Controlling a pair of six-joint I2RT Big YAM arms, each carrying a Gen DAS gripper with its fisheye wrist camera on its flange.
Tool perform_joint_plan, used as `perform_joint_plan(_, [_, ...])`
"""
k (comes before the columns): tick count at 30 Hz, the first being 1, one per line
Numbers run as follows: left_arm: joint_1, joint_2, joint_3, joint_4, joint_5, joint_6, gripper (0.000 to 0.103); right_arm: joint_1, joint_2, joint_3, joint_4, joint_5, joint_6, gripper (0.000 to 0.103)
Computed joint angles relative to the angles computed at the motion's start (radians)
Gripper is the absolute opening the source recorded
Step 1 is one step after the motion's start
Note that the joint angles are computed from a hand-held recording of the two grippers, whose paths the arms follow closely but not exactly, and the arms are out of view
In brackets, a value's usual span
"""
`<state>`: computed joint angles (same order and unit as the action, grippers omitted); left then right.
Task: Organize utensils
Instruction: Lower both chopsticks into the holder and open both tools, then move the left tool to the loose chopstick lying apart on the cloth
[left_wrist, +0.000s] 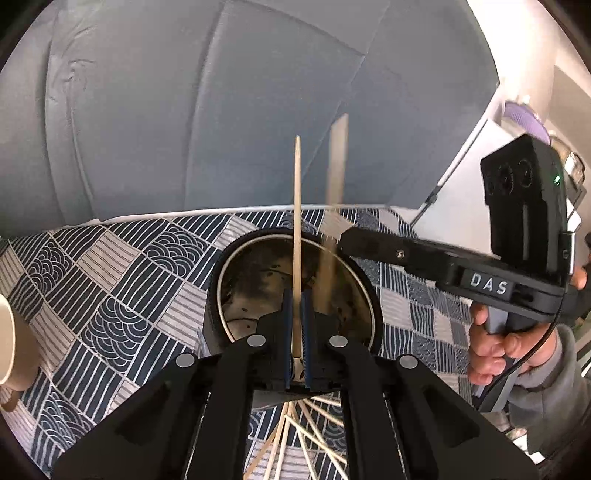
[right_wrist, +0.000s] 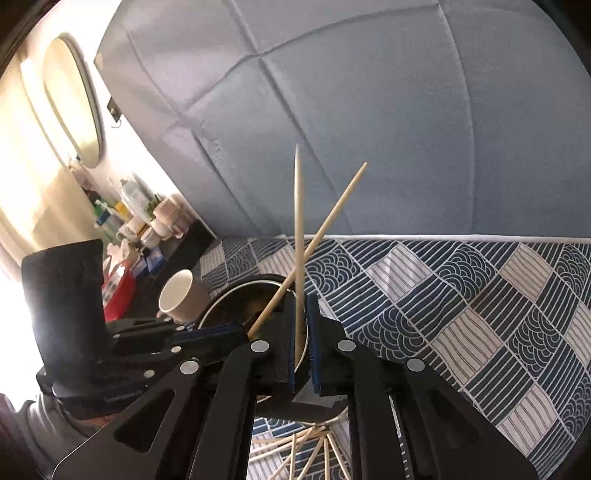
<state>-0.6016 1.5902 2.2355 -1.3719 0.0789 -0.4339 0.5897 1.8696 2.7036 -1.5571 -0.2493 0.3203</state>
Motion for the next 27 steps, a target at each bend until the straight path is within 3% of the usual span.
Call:
perform_joint_plan(2, [0.000, 0.015, 0.025, -0.016, 0.010, 0.017, 0.015, 0.003, -0.001, 0.005, -0.003, 0.008, -0.007, 0.008])
perform_joint_plan(4, [-0.005, 0.041, 0.076, -0.056, 0.015, 0.042, 0.039, 0.003, 0.000, 0.013, -0.008, 0.010, -0.010, 0.008])
perform_joint_plan(7, [-0.027, 0.069, 0.134, -0.097, -0.012, 0.085, 0.065, -0.002, -0.015, -0.007, 0.004, 0.007, 0.002, 0.009])
perform_joint_plan(11, [-0.039, 0.075, 0.142, -0.113, -0.025, 0.105, 0.067, -0.006, -0.037, -0.041, 0.016, 0.007, 0.005, 0.009])
perform_joint_plan(15, [-0.017, 0.047, 0.103, -0.078, 0.040, 0.034, 0.068, -0.009, -0.051, -0.060, 0.020, 0.006, 0.006, 0.009])
perform_joint_plan(23, [0.015, -0.002, 0.071, -0.061, 0.021, -0.011, 0.076, -0.024, -0.060, -0.063, -0.004, 0.014, 0.017, 0.010])
perform_joint_plan(25, [0.022, -0.016, 0.061, -0.069, 0.004, -0.017, 0.081, -0.030, -0.066, -0.071, -0.008, 0.017, 0.019, 0.015])
perform_joint_plan(27, [0.029, -0.033, 0.043, -0.078, -0.008, -0.027, 0.083, -0.039, -0.088, -0.105, 0.004, 0.019, 0.026, 0.030])
